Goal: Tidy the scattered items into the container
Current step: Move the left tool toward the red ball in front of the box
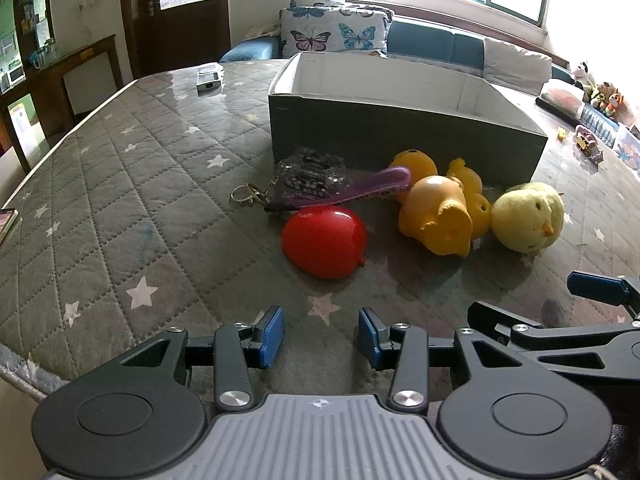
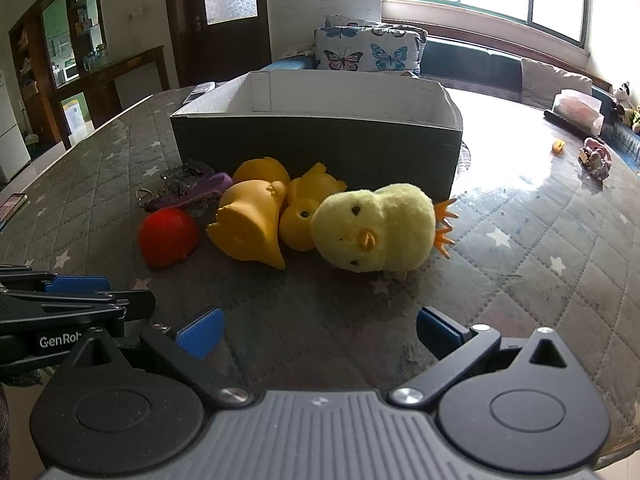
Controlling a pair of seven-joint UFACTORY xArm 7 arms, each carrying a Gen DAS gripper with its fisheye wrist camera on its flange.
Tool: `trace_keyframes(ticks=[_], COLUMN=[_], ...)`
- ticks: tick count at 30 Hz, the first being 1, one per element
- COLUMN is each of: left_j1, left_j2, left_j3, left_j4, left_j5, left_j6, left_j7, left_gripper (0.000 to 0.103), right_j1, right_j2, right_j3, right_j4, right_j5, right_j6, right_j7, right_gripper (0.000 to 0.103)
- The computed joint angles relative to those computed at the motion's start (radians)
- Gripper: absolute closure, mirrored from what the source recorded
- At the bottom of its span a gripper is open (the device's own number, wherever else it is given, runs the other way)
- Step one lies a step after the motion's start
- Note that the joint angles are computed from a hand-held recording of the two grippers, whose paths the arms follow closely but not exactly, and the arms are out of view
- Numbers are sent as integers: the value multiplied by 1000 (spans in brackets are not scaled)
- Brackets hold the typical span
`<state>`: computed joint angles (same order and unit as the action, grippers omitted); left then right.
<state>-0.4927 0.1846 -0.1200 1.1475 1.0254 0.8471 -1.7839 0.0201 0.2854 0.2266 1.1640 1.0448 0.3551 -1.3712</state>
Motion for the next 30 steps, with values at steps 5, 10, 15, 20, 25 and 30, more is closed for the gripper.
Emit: trace_keyframes(ticks=[5,10,15,20,25,30], left_j1=[7,16,28,42,58,70], left_j2=[-3,-9,-20,-32,-42,-53], left_j3=[1,4,7,7,9,8], left_j4=[-1,-8,-23,-38,-51,-60], left_j5=[-9,-29,-28,-29,-31,-40], left_j6=[-2,-16,-39,-65,-85,-78], left_j7=[11,24,15,10,10,16], left_gripper=[59,59,59,59,59,59], right_j1=[5,6,5,6,2,2], right_j2=[10,18,23,28,33,35], right_j3=[1,9,16,20,26,26], right_j4=[12,22,30,39,52,61], right_j5=[-20,-35,-50,-63,-63,-62], right_j6=[1,-1,5,12,30,56], right_j7=[19,27,37,46,46,31], right_gripper=[0,0,0,0,0,0])
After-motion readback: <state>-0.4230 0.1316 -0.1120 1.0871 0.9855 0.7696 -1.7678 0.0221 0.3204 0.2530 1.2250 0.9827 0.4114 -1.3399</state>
